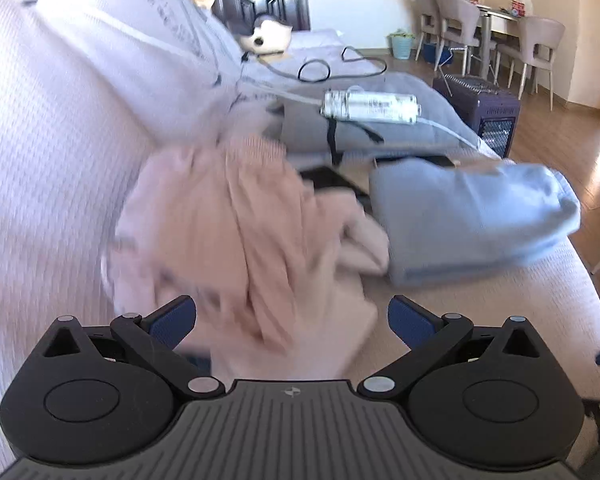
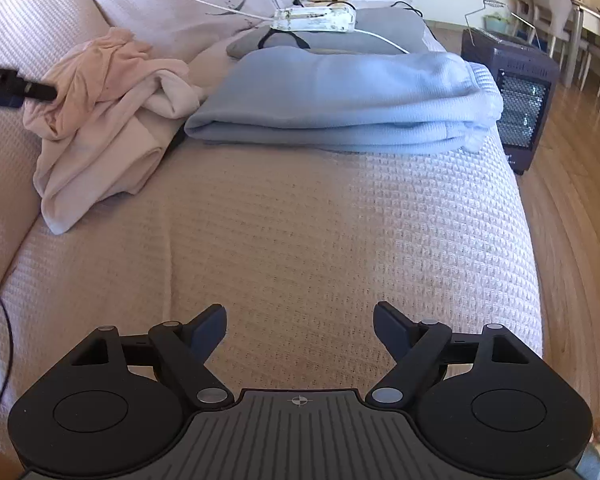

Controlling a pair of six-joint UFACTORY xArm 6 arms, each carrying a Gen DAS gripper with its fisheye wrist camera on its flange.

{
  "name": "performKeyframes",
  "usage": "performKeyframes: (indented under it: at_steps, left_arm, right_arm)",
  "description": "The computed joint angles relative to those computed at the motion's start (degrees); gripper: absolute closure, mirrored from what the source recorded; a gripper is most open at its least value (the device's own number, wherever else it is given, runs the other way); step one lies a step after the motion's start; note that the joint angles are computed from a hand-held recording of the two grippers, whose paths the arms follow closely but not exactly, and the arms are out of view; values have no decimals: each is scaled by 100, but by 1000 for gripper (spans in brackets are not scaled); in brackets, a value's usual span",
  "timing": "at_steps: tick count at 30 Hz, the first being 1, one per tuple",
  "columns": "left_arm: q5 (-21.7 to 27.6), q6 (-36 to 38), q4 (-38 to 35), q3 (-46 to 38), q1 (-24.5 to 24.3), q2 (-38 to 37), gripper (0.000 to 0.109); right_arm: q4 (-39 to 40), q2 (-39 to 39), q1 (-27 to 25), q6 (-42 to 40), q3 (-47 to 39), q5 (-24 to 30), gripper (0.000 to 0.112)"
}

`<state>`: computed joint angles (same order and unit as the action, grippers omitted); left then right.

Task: Fold clothes
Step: 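Reach both grippers to the pink garment and grasp it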

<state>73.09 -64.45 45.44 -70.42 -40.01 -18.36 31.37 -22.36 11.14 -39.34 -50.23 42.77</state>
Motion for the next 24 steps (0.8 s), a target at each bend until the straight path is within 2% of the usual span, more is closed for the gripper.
performKeyframes:
  at_steps: [5,8,10,11,14,15,17,20,24]
  left_arm:
    - [-240,887,40,-579,545,610,6]
    - [-355,1124,52,-799,763,888,12]
    - [-432,1232,4,-885,920,1047,32]
    - [-430,1250,-26,-898,973,1094,37]
    - [-466,1206,11,-811,1083,1117,60]
    - [-589,1093,-4,-704,1114,1030,75]
    - [-913,908,-106,-472,1169,813,88]
    - [-1155,872,-200,-301,1045,558,98]
    - [-1925,1078,-708,-211,662,242,104]
  right_arm:
    - [6,26,4,48,-24,-29,29]
    - [34,50,-17,81,-40,-35,29]
    - [37,92,-27,128,-73,-35,29]
    - [37,112,-30,154,-88,-34,29]
    - [39,145,-23,175,-115,-25,29]
    - [33,147,-18,174,-116,-22,29]
    - [28,142,-13,174,-112,-22,29]
    - [88,117,-30,149,-104,-44,29]
    - [281,64,-114,116,-117,-80,29]
